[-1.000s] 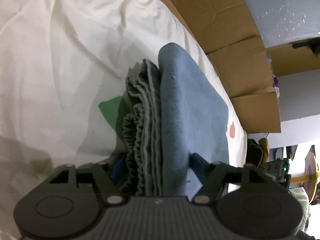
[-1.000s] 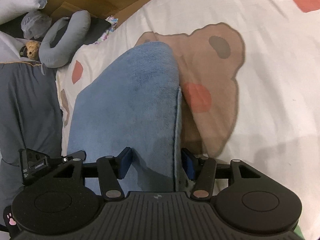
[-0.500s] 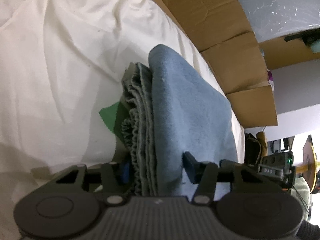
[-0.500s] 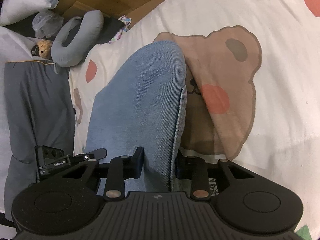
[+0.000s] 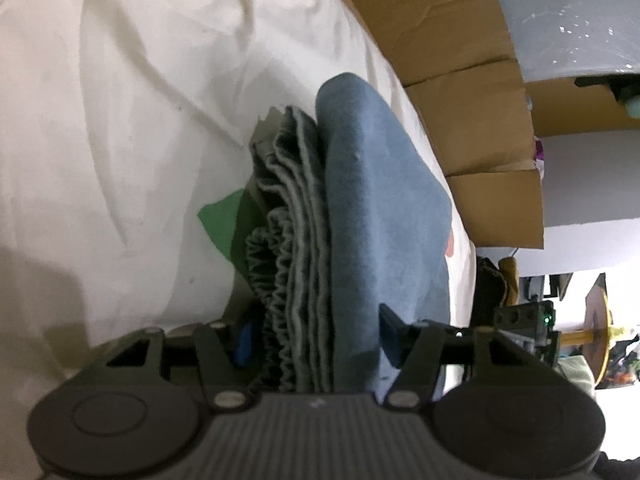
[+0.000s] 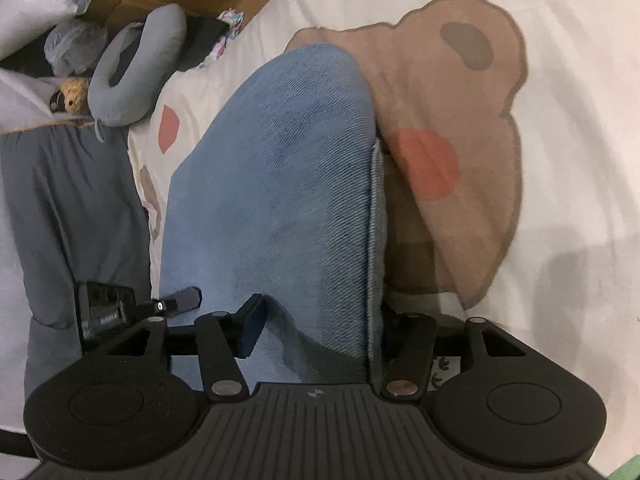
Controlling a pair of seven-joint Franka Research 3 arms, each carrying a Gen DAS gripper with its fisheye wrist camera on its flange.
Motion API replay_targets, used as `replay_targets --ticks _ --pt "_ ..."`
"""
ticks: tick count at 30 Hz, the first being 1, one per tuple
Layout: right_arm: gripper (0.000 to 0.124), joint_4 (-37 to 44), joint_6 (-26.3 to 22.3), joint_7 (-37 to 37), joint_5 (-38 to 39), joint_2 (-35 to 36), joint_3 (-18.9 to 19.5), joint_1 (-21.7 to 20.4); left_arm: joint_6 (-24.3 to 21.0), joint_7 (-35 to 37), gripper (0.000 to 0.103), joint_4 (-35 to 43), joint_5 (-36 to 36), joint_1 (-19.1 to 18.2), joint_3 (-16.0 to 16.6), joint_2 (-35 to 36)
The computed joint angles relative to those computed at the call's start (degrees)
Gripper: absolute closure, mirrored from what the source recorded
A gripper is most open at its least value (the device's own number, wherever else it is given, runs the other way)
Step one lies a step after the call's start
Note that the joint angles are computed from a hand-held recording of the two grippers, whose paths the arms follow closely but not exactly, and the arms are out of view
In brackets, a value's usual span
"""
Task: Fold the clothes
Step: 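Clamp the whole stack of folded jeans with both grippers and lift it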
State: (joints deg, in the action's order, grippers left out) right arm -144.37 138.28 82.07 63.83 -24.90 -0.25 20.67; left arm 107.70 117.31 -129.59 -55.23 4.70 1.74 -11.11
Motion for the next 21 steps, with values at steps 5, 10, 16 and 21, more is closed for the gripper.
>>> replay_targets --ticks 5,10,16,21 --pt "0.079 0.70 -0.35 1.81 -2.17 0.08 0.29 -0.51 -0.53 -1.22 0.050 1.63 3.18 -0.60 -0.76 -0.53" --pt "0.090 -0.76 -0.76 1.15 1.27 -2.07 -1.09 -0.28 -0.68 -0.60 0.058 1.49 4.95 -1.11 -0.33 -2.36" --pt "0.082 -0.65 -1.24 1.56 0.12 -1.42 -0.87 -0.92 -1.48 -2.08 0.035 2.75 8.42 -1.38 -0.02 -1.53" --pt "0.069 -1.08 -2.13 1.40 -1.16 -1.67 -0.88 -1.34 -2.18 -1.51 0.028 2.68 9.28 -1.06 0.17 -1.37"
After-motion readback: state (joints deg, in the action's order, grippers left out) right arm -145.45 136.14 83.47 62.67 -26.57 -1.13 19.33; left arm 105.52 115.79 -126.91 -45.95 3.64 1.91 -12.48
